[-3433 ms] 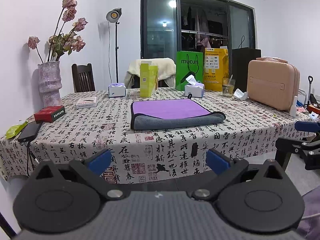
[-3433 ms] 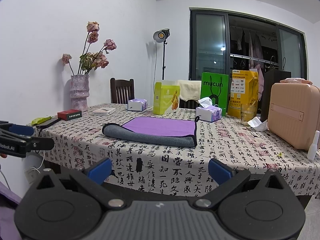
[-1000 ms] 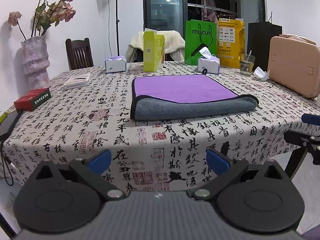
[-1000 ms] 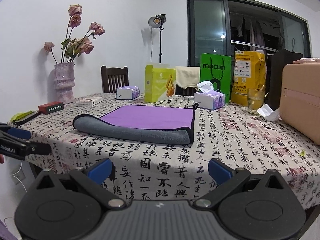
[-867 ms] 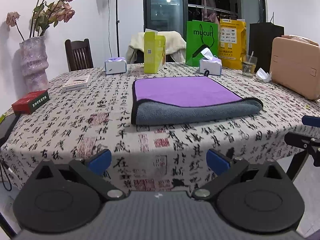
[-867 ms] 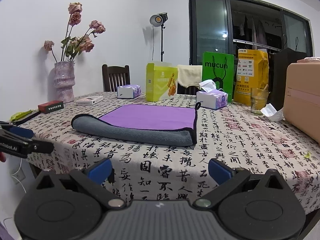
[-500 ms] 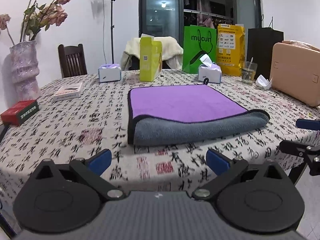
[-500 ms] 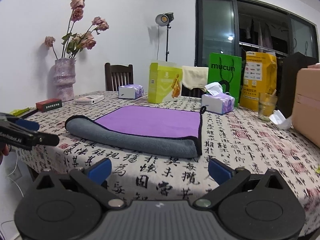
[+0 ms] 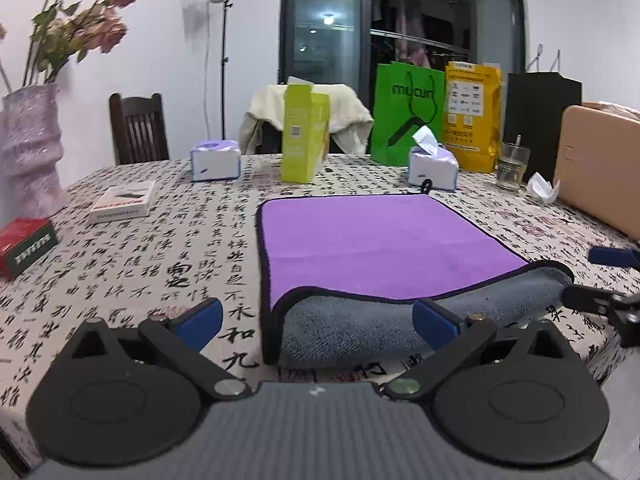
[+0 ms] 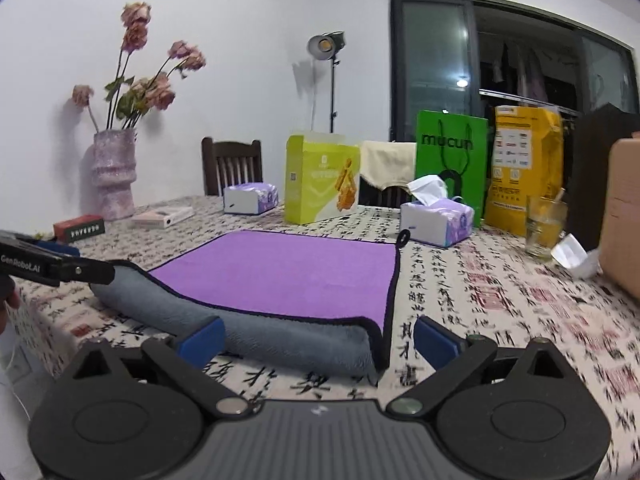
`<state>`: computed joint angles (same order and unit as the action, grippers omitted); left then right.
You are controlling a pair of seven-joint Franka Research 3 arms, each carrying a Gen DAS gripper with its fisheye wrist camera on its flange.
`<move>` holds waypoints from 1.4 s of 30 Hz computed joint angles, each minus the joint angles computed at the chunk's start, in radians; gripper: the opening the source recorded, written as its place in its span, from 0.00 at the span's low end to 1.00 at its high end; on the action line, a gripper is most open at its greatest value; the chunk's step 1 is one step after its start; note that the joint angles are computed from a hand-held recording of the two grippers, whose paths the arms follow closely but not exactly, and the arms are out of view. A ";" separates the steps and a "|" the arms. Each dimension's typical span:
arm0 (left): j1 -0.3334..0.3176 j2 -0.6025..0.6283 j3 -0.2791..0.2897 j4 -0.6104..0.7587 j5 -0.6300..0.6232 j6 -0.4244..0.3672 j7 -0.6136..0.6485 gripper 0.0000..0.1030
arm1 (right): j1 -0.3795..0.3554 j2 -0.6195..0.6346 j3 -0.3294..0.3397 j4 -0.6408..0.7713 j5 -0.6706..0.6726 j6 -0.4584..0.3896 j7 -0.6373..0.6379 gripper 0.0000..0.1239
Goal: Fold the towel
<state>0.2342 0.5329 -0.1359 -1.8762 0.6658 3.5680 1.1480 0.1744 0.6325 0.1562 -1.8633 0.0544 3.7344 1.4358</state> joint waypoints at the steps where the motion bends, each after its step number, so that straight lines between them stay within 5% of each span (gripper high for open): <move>1: 0.013 0.006 -0.015 0.009 0.020 -0.008 -0.008 1.00 | -0.001 0.009 -0.002 0.020 -0.008 -0.019 -0.005 0.78; 5: 0.018 0.022 -0.030 0.038 0.032 -0.048 -0.003 0.98 | -0.040 0.038 0.030 0.082 -0.049 -0.091 0.008 0.67; 7: 0.060 0.034 -0.077 0.054 0.071 -0.068 -0.018 0.89 | -0.066 0.055 0.053 0.109 -0.076 -0.114 0.022 0.65; 9: 0.092 0.045 -0.117 0.072 0.094 -0.106 -0.029 0.69 | -0.080 0.070 0.066 0.136 -0.088 -0.138 0.029 0.60; 12: 0.153 0.062 -0.198 0.092 0.098 -0.184 -0.025 0.52 | -0.123 0.093 0.108 0.173 -0.124 -0.189 0.045 0.42; 18: 0.117 0.058 -0.171 0.086 0.009 -0.210 0.044 0.41 | -0.140 0.105 0.128 0.197 -0.088 -0.247 0.032 0.26; 25: 0.120 0.057 -0.189 0.080 -0.067 -0.226 0.134 0.40 | -0.184 0.112 0.175 0.201 -0.102 -0.273 0.004 0.23; 27: 0.096 0.050 -0.164 0.073 -0.090 -0.210 0.154 0.09 | -0.205 0.117 0.201 0.202 -0.117 -0.278 -0.008 0.09; 32: -0.013 0.028 -0.042 0.054 -0.132 -0.147 0.192 0.06 | -0.129 0.093 0.125 0.192 -0.067 -0.268 -0.056 0.03; 42: 0.000 0.052 -0.059 0.127 -0.116 -0.140 0.194 0.05 | -0.145 0.096 0.139 0.226 -0.072 -0.255 -0.079 0.03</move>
<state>0.2342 0.5853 -0.1945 -1.7495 0.5502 3.4282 1.3420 0.0298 0.7284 0.2955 -1.6369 -0.0171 3.4793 1.3570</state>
